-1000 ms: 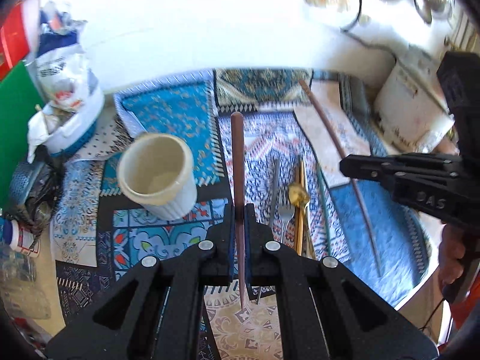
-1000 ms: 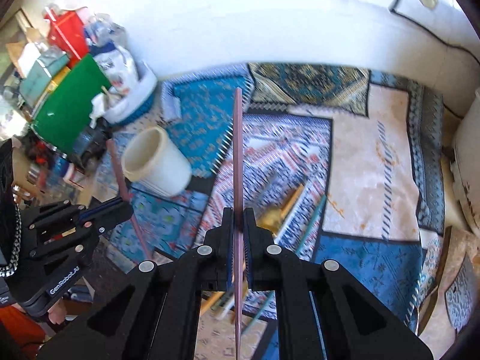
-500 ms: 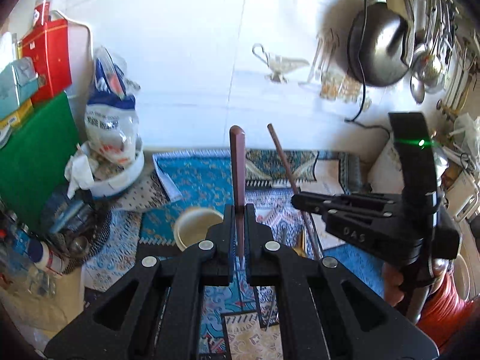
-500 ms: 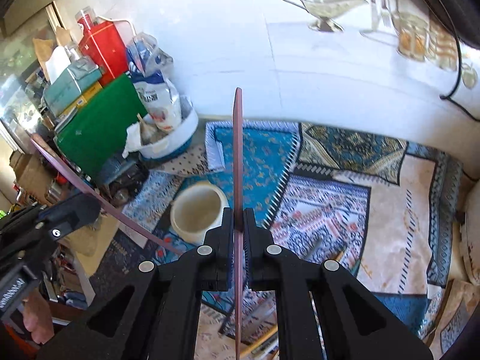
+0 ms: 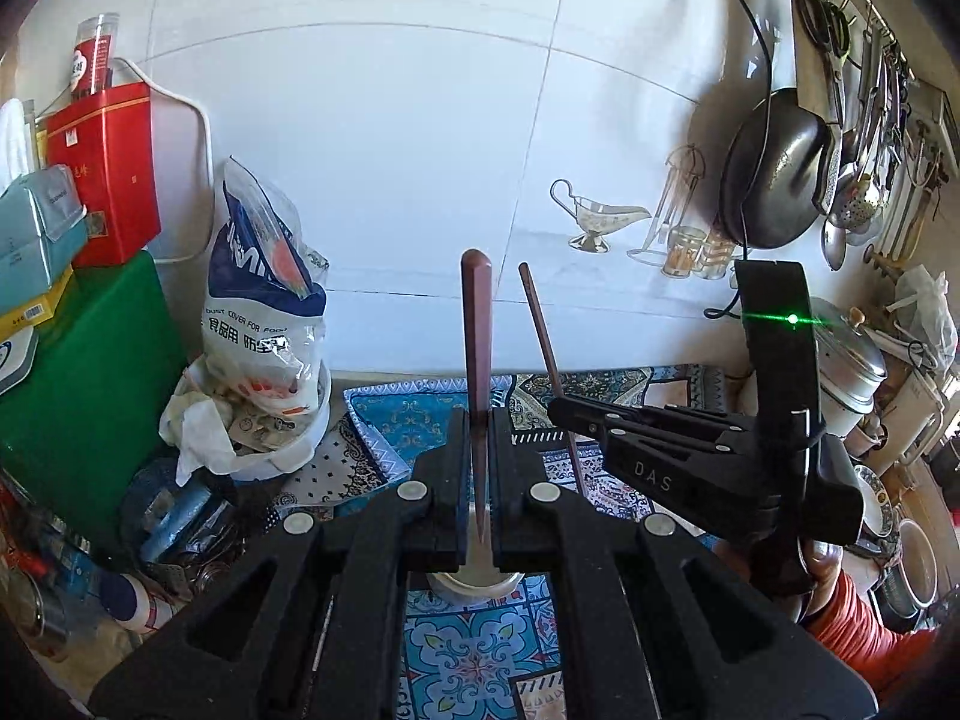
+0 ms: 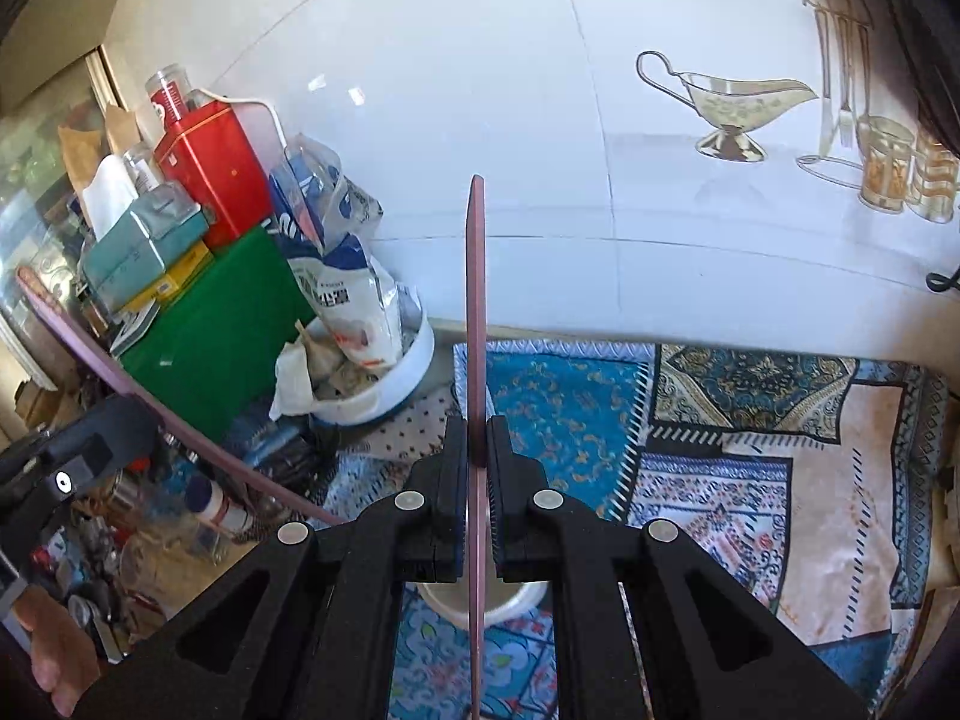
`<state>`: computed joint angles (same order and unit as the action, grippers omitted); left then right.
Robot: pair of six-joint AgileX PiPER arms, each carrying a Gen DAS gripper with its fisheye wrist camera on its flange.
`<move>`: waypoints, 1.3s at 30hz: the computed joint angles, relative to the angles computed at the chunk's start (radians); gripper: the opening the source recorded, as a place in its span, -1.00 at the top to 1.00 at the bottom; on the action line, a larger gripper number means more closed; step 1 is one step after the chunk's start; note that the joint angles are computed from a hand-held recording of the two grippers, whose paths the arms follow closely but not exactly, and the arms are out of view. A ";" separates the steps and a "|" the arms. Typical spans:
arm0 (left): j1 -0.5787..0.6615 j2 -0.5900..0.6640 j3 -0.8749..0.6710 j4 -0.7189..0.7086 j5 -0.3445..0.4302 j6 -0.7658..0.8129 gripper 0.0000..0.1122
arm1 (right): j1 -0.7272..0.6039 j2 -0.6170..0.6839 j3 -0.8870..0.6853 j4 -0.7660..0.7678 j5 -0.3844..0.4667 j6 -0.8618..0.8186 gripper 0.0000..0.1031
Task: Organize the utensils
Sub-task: 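Carry both chopsticks over the white cup and release them inside with both tools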
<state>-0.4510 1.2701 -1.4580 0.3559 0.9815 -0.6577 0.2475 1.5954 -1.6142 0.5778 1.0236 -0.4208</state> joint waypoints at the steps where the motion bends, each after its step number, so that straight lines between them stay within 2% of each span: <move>1: 0.029 -0.002 0.011 -0.039 -0.018 0.032 0.94 | 0.013 0.012 -0.007 -0.004 -0.014 0.014 0.89; 10: 0.199 0.037 0.116 -0.277 -0.139 0.249 0.94 | 0.109 0.109 -0.018 -0.108 -0.150 0.133 0.89; 20: 0.293 0.113 0.181 -0.450 -0.202 0.408 0.94 | 0.135 0.200 0.011 -0.161 -0.236 0.165 0.89; 28: 0.337 0.164 0.186 -0.534 -0.192 0.457 0.94 | 0.138 0.192 0.050 -0.179 -0.205 0.152 0.89; 39: 0.296 0.194 0.172 -0.444 -0.164 0.341 0.93 | 0.124 0.155 0.096 -0.177 -0.099 0.077 0.89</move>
<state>-0.1548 1.4641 -1.2865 -0.0881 0.8177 -0.3168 0.3717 1.7507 -1.5178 0.4007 0.9250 -0.3435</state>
